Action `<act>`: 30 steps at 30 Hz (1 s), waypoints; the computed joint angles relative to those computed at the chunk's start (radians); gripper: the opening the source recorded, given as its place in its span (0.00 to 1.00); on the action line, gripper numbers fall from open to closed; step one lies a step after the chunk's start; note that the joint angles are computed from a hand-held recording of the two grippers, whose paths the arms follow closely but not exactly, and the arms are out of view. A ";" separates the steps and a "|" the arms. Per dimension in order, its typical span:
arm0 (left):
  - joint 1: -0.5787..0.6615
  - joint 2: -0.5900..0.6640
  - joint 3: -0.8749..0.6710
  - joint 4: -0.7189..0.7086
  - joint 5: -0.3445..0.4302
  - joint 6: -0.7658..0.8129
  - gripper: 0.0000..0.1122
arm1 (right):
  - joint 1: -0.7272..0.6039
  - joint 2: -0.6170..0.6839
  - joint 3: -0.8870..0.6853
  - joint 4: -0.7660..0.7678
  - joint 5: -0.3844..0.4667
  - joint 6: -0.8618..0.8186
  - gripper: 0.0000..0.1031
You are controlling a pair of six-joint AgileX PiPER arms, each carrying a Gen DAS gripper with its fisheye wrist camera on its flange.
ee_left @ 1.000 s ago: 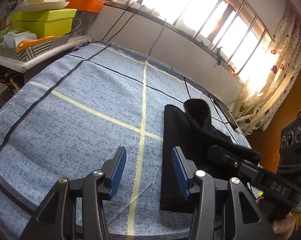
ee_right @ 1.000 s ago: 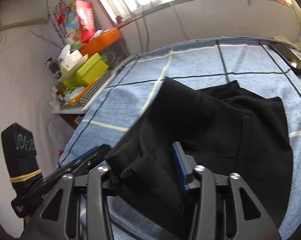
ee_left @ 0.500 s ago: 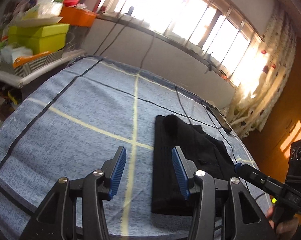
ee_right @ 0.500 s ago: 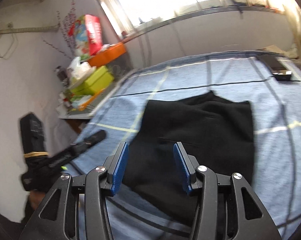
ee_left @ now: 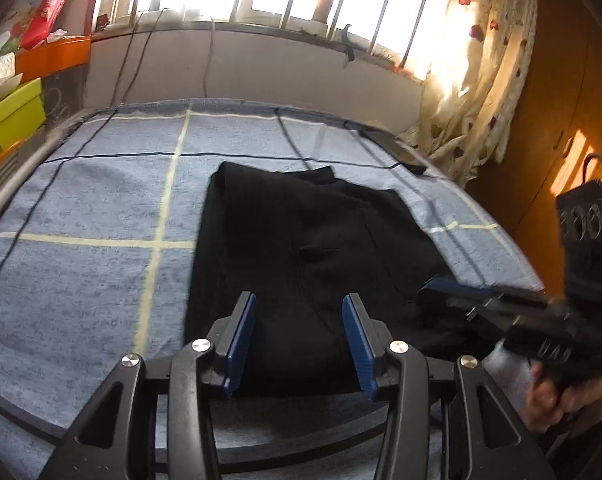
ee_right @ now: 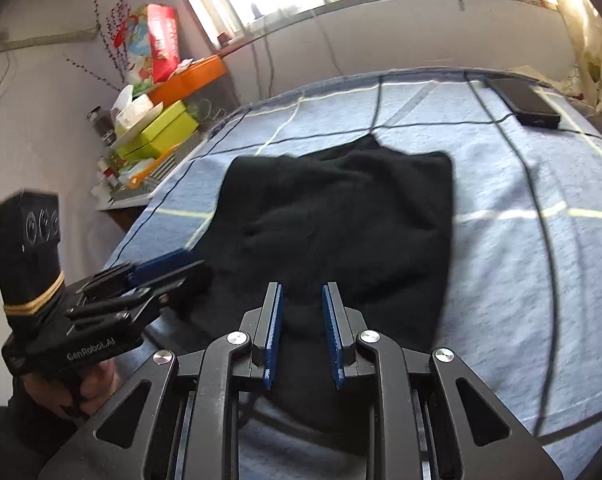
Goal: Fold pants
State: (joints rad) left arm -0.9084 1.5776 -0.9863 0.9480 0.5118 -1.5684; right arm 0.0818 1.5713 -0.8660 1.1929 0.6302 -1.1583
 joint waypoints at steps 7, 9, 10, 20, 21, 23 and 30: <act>0.014 0.050 -0.165 -0.136 0.135 0.219 0.41 | -0.033 0.105 -0.176 -0.086 -0.060 0.054 0.21; 0.040 0.089 -0.258 -0.207 0.136 0.316 0.41 | -0.016 0.166 -0.253 -0.116 -0.070 0.080 0.21; 0.055 0.126 -0.322 -0.229 0.138 0.369 0.41 | -0.014 0.186 -0.277 -0.128 -0.067 0.091 0.21; 0.185 0.316 -0.484 -0.409 0.108 0.600 0.40 | -0.014 0.368 -0.454 -0.263 -0.048 0.258 0.12; 0.176 0.314 -0.475 -0.384 0.106 0.580 0.40 | -0.016 0.367 -0.452 -0.260 -0.046 0.255 0.12; 0.153 0.316 -0.454 -0.300 0.107 0.516 0.40 | -0.012 0.363 -0.450 -0.272 -0.053 0.263 0.12; 0.138 0.334 -0.471 -0.242 0.128 0.476 0.39 | 0.027 0.346 -0.438 -0.361 -0.114 0.327 0.12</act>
State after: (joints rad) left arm -0.7705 1.9119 -1.4577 0.7061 0.6393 -1.0927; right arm 0.1090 1.9168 -1.3044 0.8315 0.5161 -0.8308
